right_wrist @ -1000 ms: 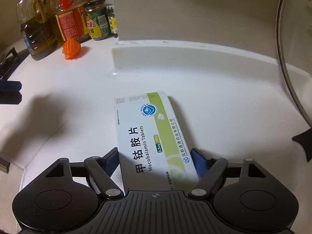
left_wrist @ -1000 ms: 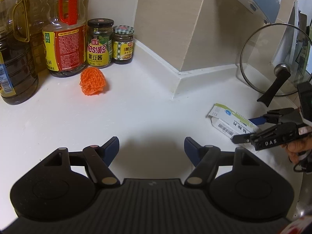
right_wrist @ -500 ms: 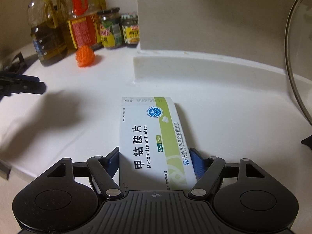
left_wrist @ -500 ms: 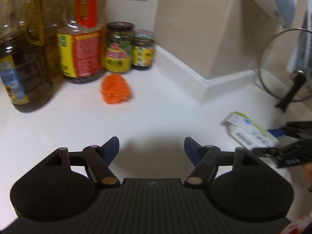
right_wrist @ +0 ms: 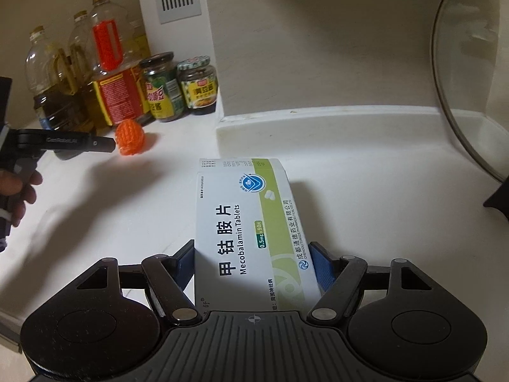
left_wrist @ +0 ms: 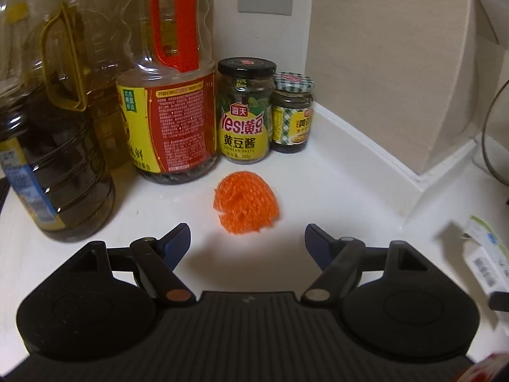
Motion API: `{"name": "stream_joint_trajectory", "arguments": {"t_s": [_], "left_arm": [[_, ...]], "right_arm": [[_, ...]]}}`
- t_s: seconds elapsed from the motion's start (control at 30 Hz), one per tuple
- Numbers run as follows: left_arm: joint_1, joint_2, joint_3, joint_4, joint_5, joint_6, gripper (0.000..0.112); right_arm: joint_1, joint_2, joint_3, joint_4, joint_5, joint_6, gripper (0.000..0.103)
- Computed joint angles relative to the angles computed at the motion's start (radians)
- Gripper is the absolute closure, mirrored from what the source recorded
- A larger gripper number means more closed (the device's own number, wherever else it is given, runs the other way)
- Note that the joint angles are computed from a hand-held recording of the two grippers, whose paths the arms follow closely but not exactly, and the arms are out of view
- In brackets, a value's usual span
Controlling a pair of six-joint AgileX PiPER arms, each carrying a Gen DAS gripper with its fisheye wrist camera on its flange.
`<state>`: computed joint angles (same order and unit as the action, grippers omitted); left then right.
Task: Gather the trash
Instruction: 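Grasp the orange scrubber ball with the left tool while the right tool holds the box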
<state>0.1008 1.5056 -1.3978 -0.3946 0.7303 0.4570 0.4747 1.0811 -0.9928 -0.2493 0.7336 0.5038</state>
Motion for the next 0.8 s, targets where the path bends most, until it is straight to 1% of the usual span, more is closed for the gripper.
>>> {"name": "stream_joint_trajectory", "arguments": {"t_s": [0.17,0.4,0.47,0.53,0.67,0.73,0.8], "left_arm": [[-0.024,0.059,-0.047,0.028,-0.018,-0.018,0.036],[-0.041,0.120,-0.085,0.062,-0.061,-0.044,0.036],[-0.038,0.130,-0.090,0.047,-0.068,-0.032,0.039],[-0.037,0.137,-0.089,0.035,-0.085,-0.021,0.044],[-0.038,0.156,-0.099,0.024,-0.090,-0.002,0.047],[-0.038,0.162,-0.102,0.018,-0.087,0.009,0.054],[-0.039,0.166,-0.103,0.012,-0.082,0.020,0.057]], "right_arm": [[-0.005,-0.012,-0.003,-0.031,0.020,0.033,0.030],[-0.034,-0.024,0.014,-0.025,0.016,0.023,0.030],[-0.039,-0.029,0.020,-0.023,0.017,0.022,0.030],[-0.044,-0.032,0.026,-0.021,0.015,0.020,0.030],[-0.048,-0.037,0.033,-0.023,0.016,0.024,0.030],[-0.050,-0.040,0.036,-0.024,0.015,0.027,0.030],[-0.053,-0.042,0.038,-0.025,0.014,0.029,0.030]]}}
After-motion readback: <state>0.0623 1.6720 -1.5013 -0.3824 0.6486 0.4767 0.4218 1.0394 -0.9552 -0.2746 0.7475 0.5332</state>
